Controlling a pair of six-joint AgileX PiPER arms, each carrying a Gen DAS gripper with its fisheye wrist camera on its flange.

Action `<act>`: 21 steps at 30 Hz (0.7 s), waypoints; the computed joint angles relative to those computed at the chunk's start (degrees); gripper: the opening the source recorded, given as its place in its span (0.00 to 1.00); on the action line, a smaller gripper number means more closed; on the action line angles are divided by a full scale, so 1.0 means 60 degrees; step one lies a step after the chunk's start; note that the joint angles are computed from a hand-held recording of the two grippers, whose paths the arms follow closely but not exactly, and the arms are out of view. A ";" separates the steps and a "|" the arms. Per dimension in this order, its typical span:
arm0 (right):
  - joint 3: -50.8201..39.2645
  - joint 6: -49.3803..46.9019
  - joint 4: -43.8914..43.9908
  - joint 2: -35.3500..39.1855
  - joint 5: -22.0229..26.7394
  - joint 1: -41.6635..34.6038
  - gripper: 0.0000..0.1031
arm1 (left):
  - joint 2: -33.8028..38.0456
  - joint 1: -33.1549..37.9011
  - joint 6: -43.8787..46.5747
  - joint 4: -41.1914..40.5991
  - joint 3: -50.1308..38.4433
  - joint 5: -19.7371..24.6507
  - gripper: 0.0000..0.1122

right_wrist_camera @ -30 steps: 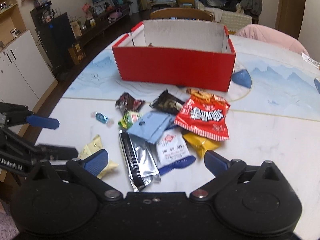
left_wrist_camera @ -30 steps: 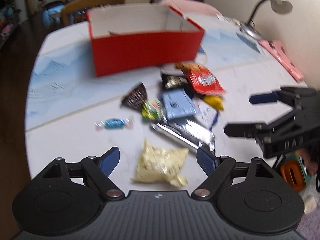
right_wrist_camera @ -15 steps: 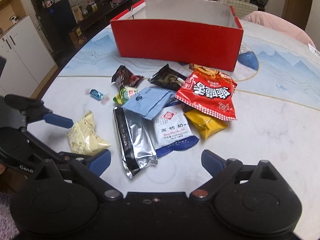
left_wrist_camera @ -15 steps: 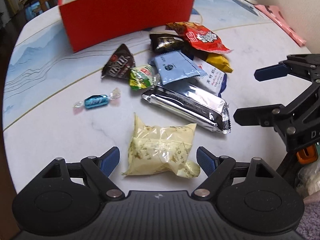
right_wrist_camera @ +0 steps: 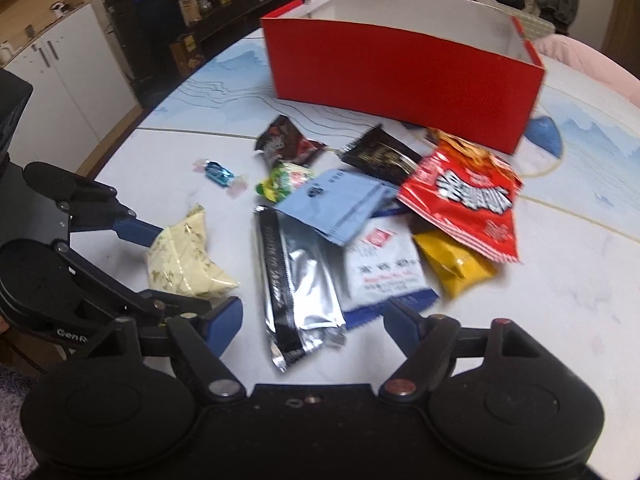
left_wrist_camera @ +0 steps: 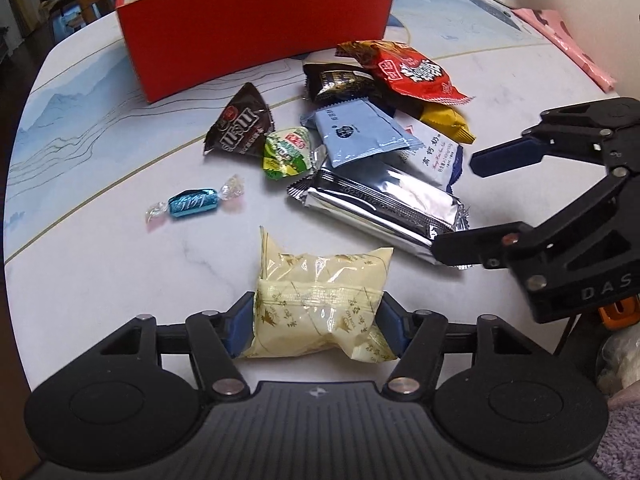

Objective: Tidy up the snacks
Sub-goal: 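Grasp the silver wrapped bar with the right tool while the left tool holds the pastry bag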

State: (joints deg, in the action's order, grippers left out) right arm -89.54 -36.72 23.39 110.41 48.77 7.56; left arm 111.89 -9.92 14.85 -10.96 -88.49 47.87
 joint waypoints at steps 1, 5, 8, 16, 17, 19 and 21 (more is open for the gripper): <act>-0.0020 -0.0077 0.0018 0.0038 -0.0029 0.0050 0.74 | -0.0031 0.0045 -0.0088 -0.0001 0.0028 0.0008 0.56; -0.0278 -0.0088 -0.0072 0.0322 -0.0004 0.0242 0.72 | -0.0168 0.0288 -0.0355 -0.0109 0.0184 0.0060 0.56; -0.0454 0.0066 -0.0329 0.0494 -0.0020 0.0415 0.71 | -0.0357 0.0457 -0.0457 -0.0168 0.0429 -0.0004 0.56; -0.0750 0.0049 -0.0744 0.0814 -0.0307 0.0860 0.69 | -0.0697 0.0695 -0.0757 -0.0136 0.0796 -0.0134 0.56; -0.0770 0.0072 -0.0833 0.0838 -0.0330 0.0921 0.67 | -0.0741 0.0714 -0.0761 -0.0135 0.0839 -0.0156 0.56; -0.0733 -0.0056 -0.0882 0.0844 -0.0428 0.1043 0.63 | -0.0813 0.0760 -0.0755 -0.0153 0.0909 -0.0178 0.56; -0.0692 -0.0070 -0.1116 0.0861 -0.0506 0.1209 0.58 | -0.0876 0.0788 -0.0788 -0.0141 0.0992 -0.0213 0.56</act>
